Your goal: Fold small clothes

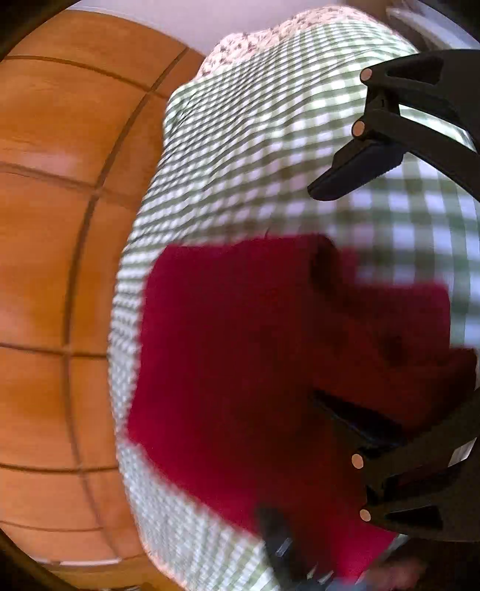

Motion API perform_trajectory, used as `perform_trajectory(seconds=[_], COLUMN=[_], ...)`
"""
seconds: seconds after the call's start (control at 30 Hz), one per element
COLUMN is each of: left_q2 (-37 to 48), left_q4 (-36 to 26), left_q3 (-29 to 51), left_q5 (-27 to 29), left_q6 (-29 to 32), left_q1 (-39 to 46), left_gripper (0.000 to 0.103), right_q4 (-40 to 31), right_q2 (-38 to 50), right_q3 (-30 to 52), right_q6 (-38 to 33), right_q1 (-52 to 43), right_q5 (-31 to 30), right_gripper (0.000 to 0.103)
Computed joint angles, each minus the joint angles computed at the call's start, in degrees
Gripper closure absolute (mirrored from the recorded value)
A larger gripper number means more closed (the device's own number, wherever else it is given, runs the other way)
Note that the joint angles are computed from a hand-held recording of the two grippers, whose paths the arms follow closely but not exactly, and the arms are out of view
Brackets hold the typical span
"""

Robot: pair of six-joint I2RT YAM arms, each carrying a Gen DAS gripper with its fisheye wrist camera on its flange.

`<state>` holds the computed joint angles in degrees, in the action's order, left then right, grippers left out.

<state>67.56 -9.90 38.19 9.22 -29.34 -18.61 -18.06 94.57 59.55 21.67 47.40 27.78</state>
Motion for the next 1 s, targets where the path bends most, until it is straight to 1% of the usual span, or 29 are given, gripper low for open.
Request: perform_trajectory(seconds=[0.07,0.1,0.13,0.17,0.2,0.23,0.27,0.3,0.37,0.43,0.5,0.53,0.57,0.63,0.7,0.8,0.83,0.9,0.93,1.0], left_q2=[0.6,1.4,2.2,3.9,5.1,5.5,5.3,4.7,3.1,2.3,2.0,1.7,1.4,1.4,1.5,0.6,0.5,-0.4,-1.0,-2.7], left_q4=[-0.8,-1.3,-2.0,-2.8,-3.5,-3.2,-2.3,-1.4,-0.6,-1.1,-1.4,-1.3,-1.2,-1.3,-1.8,-2.6,-2.9,-4.2,-4.8,-6.2], left_q3=[0.6,1.5,2.4,3.8,4.7,4.6,3.8,2.7,0.9,0.7,0.6,0.3,0.0,0.2,0.5,0.2,0.4,0.9,1.4,3.0], left_q5=[0.5,-0.1,-1.1,-3.5,-6.8,-8.7,-9.9,-9.6,-7.9,-8.1,-8.8,-9.1,-9.3,-9.9,-10.1,-10.3,-10.1,-9.5,-9.3,-11.2], left_q6=[0.6,1.2,2.1,3.7,4.9,5.5,5.8,5.6,4.8,4.5,4.5,4.0,3.6,3.2,3.0,2.6,2.7,2.4,2.3,2.6], left_q1=[-1.4,-2.6,-4.3,-6.5,-8.8,-10.1,-10.8,-10.7,-10.0,-10.1,-10.3,-10.5,-10.8,-11.2,-11.5,-12.1,-12.1,-11.8,-11.5,-10.9], left_gripper=[0.017,0.017,0.017,0.017,0.016,0.014,0.014,0.014,0.014,0.014,0.014,0.014,0.014,0.014,0.014,0.014,0.014,0.014,0.014,0.014], right_q4=[3.4,5.2,6.7,8.6,10.5,13.1,14.3,14.8,13.0,7.9,8.9,10.3,10.2,7.1,2.7,-0.3,-0.2,3.8,6.4,9.7], right_q2=[-3.0,-4.4,-5.2,-6.1,-6.9,-7.5,-7.8,-8.2,-8.8,-10.7,-14.3,-15.6,-15.1,-11.0,-4.7,3.1,5.8,8.7,9.2,9.8], right_q3=[-5.0,-7.5,-9.2,-11.4,-13.2,-15.3,-16.5,-17.3,-16.8,-14.1,-13.9,-13.2,-11.3,-5.9,0.6,6.5,7.7,7.5,6.2,5.0], right_q6=[2.5,4.3,5.6,6.8,7.6,7.5,7.4,7.6,7.6,8.8,8.2,6.6,5.1,3.0,2.4,2.8,2.7,1.8,2.6,4.4], right_q1=[-4.6,-7.6,-10.1,-11.8,-12.3,-12.0,-11.0,-9.4,-8.2,-6.3,-5.0,-4.0,-3.4,-3.4,-3.7,-6.4,-7.7,-9.8,-10.4,-11.7], right_q5=[-6.3,-11.2,-14.8,-17.1,-18.0,-17.5,-15.9,-13.8,-12.4,-10.1,-7.3,-5.3,-3.9,-2.6,-1.2,-2.0,-2.9,-4.5,-5.4,-7.2], right_gripper=[0.002,0.002,0.002,0.002,0.002,0.002,0.002,0.002,0.002,0.002,0.002,0.002,0.002,0.002,0.002,0.002,0.002,0.002,0.002,0.002])
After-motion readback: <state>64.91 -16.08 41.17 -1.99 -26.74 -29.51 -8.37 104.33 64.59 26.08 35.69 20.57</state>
